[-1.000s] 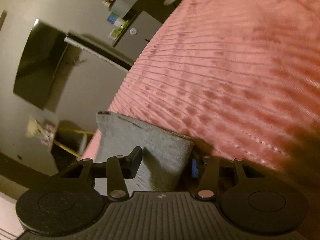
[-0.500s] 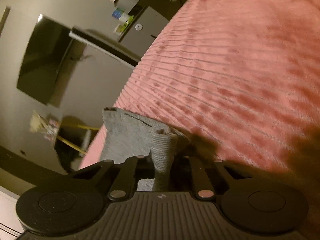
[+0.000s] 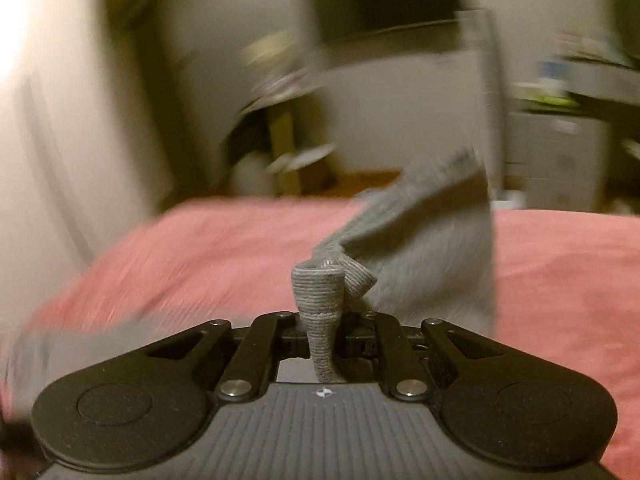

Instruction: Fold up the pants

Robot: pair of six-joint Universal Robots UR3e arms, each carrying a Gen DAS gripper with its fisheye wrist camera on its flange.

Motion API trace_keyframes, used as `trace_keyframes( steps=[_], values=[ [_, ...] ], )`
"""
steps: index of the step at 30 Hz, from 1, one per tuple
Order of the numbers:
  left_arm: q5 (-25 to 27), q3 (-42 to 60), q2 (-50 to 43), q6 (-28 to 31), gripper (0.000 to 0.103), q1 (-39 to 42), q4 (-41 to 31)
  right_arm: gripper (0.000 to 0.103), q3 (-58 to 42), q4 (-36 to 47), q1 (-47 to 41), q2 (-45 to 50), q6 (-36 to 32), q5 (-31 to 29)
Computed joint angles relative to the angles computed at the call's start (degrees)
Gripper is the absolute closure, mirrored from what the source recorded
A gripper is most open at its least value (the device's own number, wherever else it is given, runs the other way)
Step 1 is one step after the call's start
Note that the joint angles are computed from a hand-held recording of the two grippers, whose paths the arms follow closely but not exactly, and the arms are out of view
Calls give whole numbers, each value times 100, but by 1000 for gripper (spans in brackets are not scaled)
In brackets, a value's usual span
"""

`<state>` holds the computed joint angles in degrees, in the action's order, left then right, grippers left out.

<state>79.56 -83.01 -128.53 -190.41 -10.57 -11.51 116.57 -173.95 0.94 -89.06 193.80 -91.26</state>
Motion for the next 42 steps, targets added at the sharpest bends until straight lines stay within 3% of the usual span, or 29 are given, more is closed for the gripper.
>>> trace_keyframes(
  steps=[3, 5, 10, 18, 24, 26, 29, 30, 35, 40, 42],
  values=[
    [-90, 7, -23, -36, 8, 42, -37, 93, -820, 916, 670, 1025, 52, 233],
    [-143, 37, -49, -20, 8, 57, -87, 92, -1505, 1757, 924, 1551, 104, 22],
    [-358, 5, -60, 46, 8, 119, -31, 91, -1262, 1654, 802, 1338, 437, 241],
    [-638, -125, -1, -145, 8, 264, 54, 91, -1213, 1652, 1031, 1207, 483, -50],
    [-586, -74, -19, -117, 8, 222, -11, 87, -1495, 2319, 1154, 1260, 273, -75],
    [-609, -105, 0, -129, 8, 230, 2, 80, -1440, 2375, 1099, 1165, 264, 75],
    [-572, -109, 5, -93, 8, 205, -11, 62, -1216, 2513, 816, 832, 232, 721],
    [-547, -105, 5, -66, 8, 186, -17, 60, -1027, 2411, 687, 665, 299, 958],
    [-747, -136, 19, 108, 8, 156, -13, 60, 1, 1433, 123, 58, 1162, 1334],
    [-1145, -120, 36, 196, 8, 182, -104, 61, -419, 2299, 79, 322, 1224, 1443],
    [-1346, -152, 68, 181, 7, 225, -80, 60, -326, 2270, -99, 248, 1077, 1942]
  ],
)
